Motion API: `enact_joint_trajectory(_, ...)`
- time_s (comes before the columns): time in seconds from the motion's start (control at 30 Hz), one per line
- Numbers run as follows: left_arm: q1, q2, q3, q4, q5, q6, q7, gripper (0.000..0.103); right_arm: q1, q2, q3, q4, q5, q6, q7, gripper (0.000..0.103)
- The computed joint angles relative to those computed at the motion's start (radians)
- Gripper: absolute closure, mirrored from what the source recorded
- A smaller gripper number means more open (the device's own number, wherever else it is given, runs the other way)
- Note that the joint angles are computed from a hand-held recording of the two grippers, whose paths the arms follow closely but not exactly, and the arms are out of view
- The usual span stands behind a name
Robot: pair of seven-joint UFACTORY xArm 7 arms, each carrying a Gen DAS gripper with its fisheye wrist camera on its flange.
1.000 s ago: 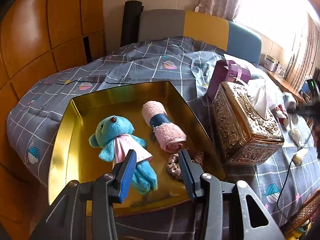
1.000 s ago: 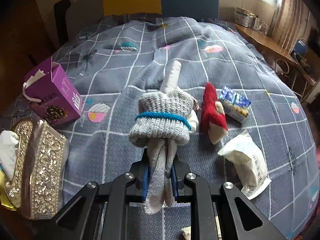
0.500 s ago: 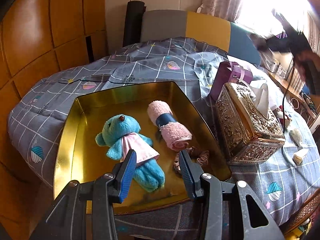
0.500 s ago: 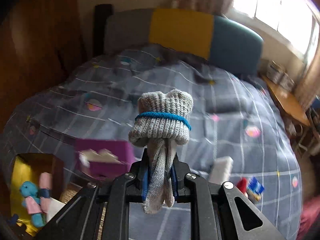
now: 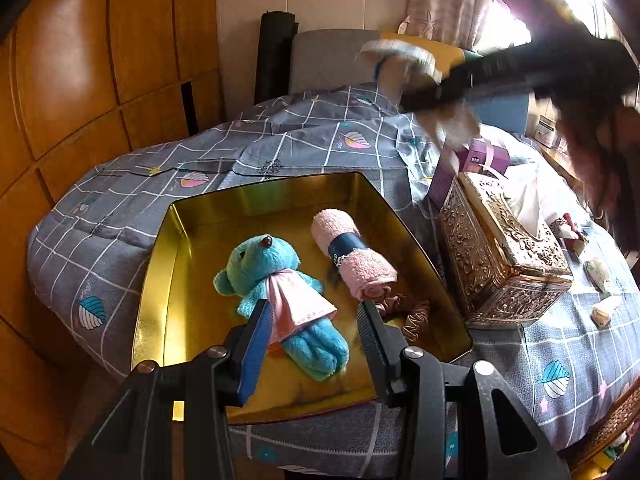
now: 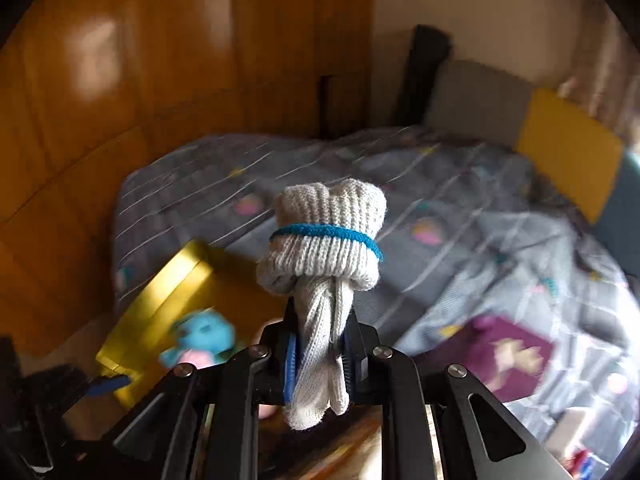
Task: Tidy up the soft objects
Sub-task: 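Carry grey knit glove with right tool into gold tray and release it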
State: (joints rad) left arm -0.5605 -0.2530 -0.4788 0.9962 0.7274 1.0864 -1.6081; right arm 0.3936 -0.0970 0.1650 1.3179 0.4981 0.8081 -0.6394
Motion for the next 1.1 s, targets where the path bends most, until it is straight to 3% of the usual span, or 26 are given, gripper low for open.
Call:
enact_joint_trajectory(0.17,0.001,-0.019,-0.002,-0.013,-0.004,0.013,-0.006,0.059,0.022,-0.007,0.009,-0.059,0.05,0.117,0.002,0.085)
enact_joint_trajectory(0.27,0.005,-0.034,0.001,-0.03,-0.023,0.008,-0.008,0.059,0.035,0.005,0.028,-0.088,0.042,0.091,0.028,0.085)
enact_joint_trajectory(0.4,0.013,-0.049,0.003,-0.056,-0.054,0.003,-0.017,0.059,0.057,0.06,0.058,-0.101,-0.01,-0.016,0.135,0.085)
enact_joint_trajectory(0.6,0.03,-0.074,0.002,-0.095,-0.09,-0.014,-0.029,0.059,0.067,0.174,0.072,-0.024,-0.069,-0.016,0.26,0.08)
enact_joint_trajectory(0.77,0.042,-0.082,-0.007,-0.102,-0.093,-0.013,-0.031,0.059,0.061,0.184,0.077,-0.032,-0.073,-0.03,0.274,0.079)
enact_joint_trajectory(0.8,0.044,-0.081,-0.009,-0.101,-0.093,-0.011,-0.031,0.059,0.057,0.175,0.077,-0.04,-0.056,-0.028,0.264,0.078)
enact_joint_trajectory(0.93,0.048,-0.077,-0.014,-0.091,-0.089,-0.005,-0.026,0.059,0.04,0.126,0.071,-0.084,0.05,-0.051,0.216,0.04)
enact_joint_trajectory(1.1,0.044,-0.061,-0.03,-0.057,-0.061,0.028,-0.023,0.059,0.041,0.02,0.048,-0.166,0.121,-0.088,0.164,0.039)
